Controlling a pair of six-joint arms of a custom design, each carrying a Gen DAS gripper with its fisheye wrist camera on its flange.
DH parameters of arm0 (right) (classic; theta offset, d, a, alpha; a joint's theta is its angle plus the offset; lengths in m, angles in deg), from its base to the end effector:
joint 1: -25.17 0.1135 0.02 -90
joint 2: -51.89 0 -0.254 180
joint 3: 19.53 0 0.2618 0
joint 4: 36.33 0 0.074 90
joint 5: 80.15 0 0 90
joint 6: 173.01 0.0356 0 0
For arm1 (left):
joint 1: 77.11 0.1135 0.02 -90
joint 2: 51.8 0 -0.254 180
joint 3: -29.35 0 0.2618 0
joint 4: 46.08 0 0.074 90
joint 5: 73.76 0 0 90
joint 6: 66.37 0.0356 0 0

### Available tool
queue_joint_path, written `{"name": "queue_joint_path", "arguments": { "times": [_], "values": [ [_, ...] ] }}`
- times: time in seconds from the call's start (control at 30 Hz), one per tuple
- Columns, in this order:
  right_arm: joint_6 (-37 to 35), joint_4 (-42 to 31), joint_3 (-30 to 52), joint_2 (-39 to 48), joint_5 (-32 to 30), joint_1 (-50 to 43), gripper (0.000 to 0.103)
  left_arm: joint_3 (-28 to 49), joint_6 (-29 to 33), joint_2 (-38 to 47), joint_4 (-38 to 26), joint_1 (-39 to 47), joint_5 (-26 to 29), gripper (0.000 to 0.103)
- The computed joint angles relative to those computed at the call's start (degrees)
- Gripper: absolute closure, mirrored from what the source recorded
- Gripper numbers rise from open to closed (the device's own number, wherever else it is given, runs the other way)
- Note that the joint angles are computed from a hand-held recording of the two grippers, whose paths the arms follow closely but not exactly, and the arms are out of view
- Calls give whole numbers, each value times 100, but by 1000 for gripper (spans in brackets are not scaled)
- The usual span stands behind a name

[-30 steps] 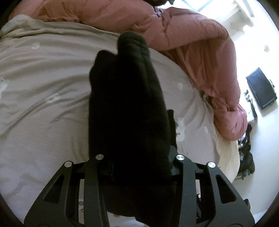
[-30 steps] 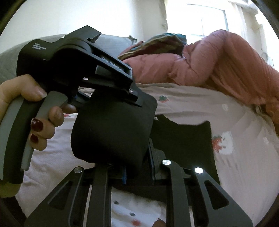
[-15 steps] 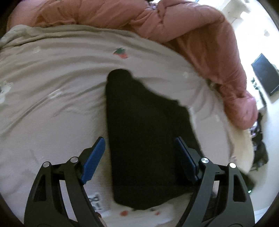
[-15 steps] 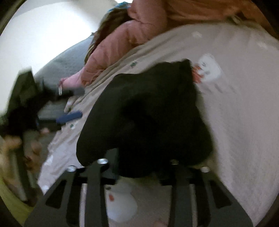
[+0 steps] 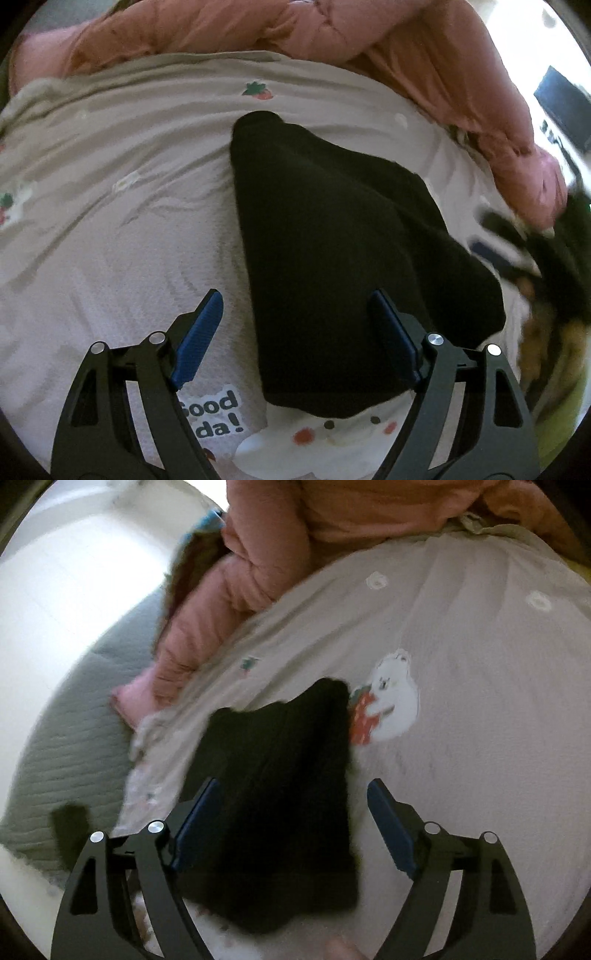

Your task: Fold small clothes

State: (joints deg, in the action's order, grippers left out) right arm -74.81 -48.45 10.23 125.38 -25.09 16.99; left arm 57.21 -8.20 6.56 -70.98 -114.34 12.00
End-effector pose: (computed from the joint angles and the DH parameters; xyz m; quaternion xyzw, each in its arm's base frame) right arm 0.1958 -0.0076 0.0907 0.0426 0.9151 0.2870 0.2800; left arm 0.1405 -0.1035 0.1067 0.0340 0.9536 -0.1394 0.2648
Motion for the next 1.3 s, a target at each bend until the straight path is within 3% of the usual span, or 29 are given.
{"name": "queue_joint_path", "arguments": {
  "times": [0.17,0.23,0.27,0.37,0.53,0.77,0.87,1.07,1.17,1.3],
  "values": [
    [155,323,784,1229,1151,885,27,-145,-85,29,183,-28,-38,29],
    [114,304,972,1462,1265,1082,48,-181,-108,-27,180,-39,-45,29],
    [86,298,1015,1480,1305,1179,68,-186,-120,-44,177,-65,-67,29],
    [-126,306,881,934,1780,1587,88,-206,-166,-190,72,-276,-341,29],
    [-587,580,560,-149,1931,2087,88,-138,-370,-237,-100,-793,-1020,29],
    [-557,1065,833,1452,2006,1519,88,-150,-360,-154,-1,-647,-774,26],
    [-494,1456,584,1583,1920,1297,79,-214,-321,-156,84,-623,-715,26],
    [-344,1110,-215,-324,2550,1781,74,-303,-229,-317,62,-466,-611,25],
    [-368,314,-633,-1871,2572,1931,67,-363,-230,-443,19,-483,-614,25],
    [-210,-1006,-928,-3579,2486,2233,67,-409,-245,-607,-73,-518,-646,25]
  ]
}}
